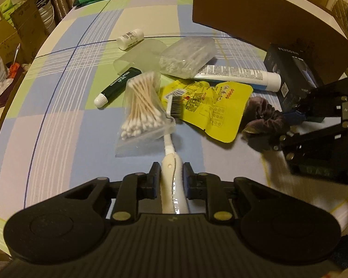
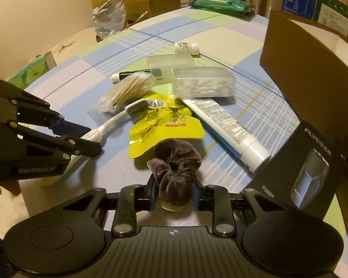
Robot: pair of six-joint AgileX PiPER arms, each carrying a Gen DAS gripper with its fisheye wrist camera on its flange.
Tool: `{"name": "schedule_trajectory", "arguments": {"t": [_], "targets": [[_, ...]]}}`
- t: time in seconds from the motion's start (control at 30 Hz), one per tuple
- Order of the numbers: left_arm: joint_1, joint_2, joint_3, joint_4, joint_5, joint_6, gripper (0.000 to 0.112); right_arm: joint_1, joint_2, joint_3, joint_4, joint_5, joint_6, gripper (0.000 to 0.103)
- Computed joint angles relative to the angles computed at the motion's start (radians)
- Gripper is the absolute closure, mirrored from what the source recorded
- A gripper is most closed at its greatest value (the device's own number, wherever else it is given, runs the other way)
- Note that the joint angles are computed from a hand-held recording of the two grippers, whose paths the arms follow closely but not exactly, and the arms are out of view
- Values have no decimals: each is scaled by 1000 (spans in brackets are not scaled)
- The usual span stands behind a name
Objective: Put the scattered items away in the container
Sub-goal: 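Carry the scrunchie and toothbrush with both tools over the open cardboard box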
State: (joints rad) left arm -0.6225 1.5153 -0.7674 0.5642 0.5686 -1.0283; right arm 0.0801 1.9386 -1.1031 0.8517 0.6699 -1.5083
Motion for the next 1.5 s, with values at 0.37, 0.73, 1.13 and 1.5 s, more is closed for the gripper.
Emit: {"name": "schedule_trajectory", "arguments": {"t": [0.37, 0.73, 1.13, 1.5], "targets": [[-70, -124, -1, 8, 70, -27, 96, -123, -62, -31, -14, 163, 78, 81], [-9, -160, -141, -29, 44, 155, 96, -194, -122, -126, -23, 218, 246, 81], [153, -10, -386, -488, -65, 852, 96, -205, -193, -169, -56, 112, 478, 81], [222, 245, -763, -775, -20, 1177, 96, -183, -140, -339, -125, 37, 673, 81]]}}
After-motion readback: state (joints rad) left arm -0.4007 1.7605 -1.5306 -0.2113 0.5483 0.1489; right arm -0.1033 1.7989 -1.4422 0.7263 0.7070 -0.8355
